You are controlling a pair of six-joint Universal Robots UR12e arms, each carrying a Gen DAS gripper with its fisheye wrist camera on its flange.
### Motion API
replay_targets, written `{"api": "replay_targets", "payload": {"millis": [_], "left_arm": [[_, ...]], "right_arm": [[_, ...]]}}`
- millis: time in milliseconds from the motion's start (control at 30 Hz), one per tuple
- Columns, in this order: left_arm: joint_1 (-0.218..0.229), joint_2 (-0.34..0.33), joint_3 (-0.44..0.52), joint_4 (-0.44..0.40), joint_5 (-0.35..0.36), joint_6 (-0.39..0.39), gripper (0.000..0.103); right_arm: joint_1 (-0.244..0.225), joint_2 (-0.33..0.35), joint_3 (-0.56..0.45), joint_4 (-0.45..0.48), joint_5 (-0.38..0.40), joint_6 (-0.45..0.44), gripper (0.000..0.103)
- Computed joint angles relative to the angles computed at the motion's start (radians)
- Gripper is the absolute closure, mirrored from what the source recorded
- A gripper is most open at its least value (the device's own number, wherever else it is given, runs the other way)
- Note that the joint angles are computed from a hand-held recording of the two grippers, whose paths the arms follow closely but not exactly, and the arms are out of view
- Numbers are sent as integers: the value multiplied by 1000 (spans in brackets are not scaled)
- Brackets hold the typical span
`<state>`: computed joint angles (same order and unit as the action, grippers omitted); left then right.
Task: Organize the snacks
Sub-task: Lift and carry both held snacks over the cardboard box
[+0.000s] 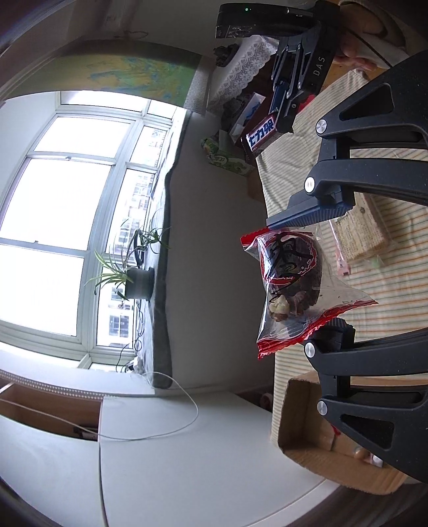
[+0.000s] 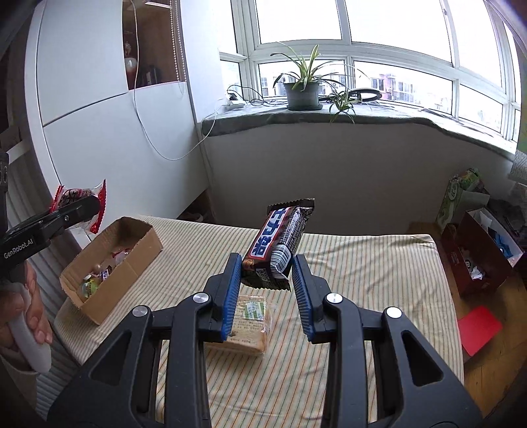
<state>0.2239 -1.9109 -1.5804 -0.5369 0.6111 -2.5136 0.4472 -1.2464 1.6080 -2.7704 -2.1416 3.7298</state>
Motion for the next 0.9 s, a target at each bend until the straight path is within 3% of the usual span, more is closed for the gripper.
{"api": "replay_targets", "payload": {"millis": [200,367,767,900], "left_arm": [[7,-4,4,-12,-4,2,58],[23,-19,15,-9,4,-9,58],[123,-102,85,57,109,-96,58],[149,-120,106,66,129,-123,58]], "right_arm": [[-3,23,-25,8,27,-6,70],[-3,81,-97,29,85,-29,70],[27,338,-450,83,307,-152,70],[43,392,-539,98,347,-187,70]]}}
